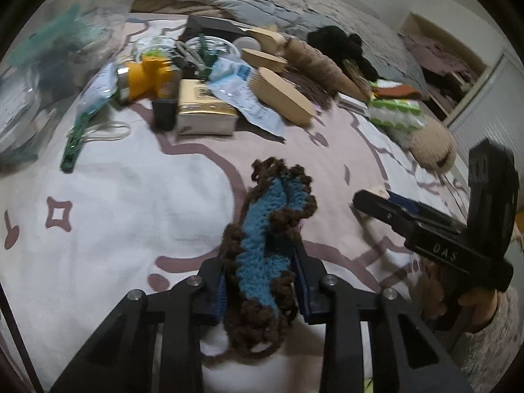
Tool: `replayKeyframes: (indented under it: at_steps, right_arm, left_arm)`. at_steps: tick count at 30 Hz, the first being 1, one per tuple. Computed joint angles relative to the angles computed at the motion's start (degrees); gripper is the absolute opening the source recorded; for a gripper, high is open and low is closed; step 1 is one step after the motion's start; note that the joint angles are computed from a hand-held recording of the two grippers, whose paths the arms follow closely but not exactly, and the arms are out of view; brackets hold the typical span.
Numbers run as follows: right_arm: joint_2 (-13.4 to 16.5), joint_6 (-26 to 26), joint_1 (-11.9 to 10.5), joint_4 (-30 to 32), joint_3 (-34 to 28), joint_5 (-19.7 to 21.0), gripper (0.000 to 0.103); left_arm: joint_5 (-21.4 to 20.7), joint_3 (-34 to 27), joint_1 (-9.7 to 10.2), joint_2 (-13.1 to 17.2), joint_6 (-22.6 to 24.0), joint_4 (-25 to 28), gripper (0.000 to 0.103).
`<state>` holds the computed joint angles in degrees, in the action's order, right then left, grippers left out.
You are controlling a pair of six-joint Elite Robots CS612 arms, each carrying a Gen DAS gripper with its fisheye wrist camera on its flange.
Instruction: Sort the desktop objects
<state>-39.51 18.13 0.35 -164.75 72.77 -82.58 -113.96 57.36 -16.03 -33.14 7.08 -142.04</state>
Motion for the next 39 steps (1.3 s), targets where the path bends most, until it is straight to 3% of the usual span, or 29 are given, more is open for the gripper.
replayKeyframes:
  at_steps: [9, 12, 14, 21, 24, 29, 39]
  right_arm:
    - [0.1, -2.0, 0.5, 0.8, -0.5, -1.1, 0.058]
    - [0.1, -1.8, 0.4, 0.6, -0.4, -0.3, 0.058]
    - [0.1, -2.0, 0.4, 0.7, -0.4, -0.1, 0.058]
    - [0.2, -3.1, 0.8, 1.1, -0.6, -1.1, 0.058]
    - [0.2, -3.1, 0.8, 1.7, -0.7, -1.5, 0.057]
    - [0.0, -2.8, 1.0, 1.4, -0.5, -2.4, 0.056]
    - [-1.2, 0.3, 0.5, -2.4, 1.6, -2.8, 0.056]
  left_arm:
    - [-2.5, -1.2, 0.45, 0.7, -1.9, 0.9, 0.035]
    - [-3.8, -1.6, 0.66, 0.9, -2.8, 1.4, 0.042]
    - [-4.8, -1.7, 0.76, 1.0, -3.1, 1.3, 0.054]
    - [-2.7, -1.1, 0.38, 0.7, -2.0, 0.0, 0.056]
    - [-1.3, -1.1, 0.21, 0.7, -1.3, 0.3, 0.036]
    - [-1.5, -0.9, 0.42, 0.7, -2.2, -1.1, 0.030]
    - [-3.6, 0.9, 1.36, -0.4, -5.5, -7.5, 0.029]
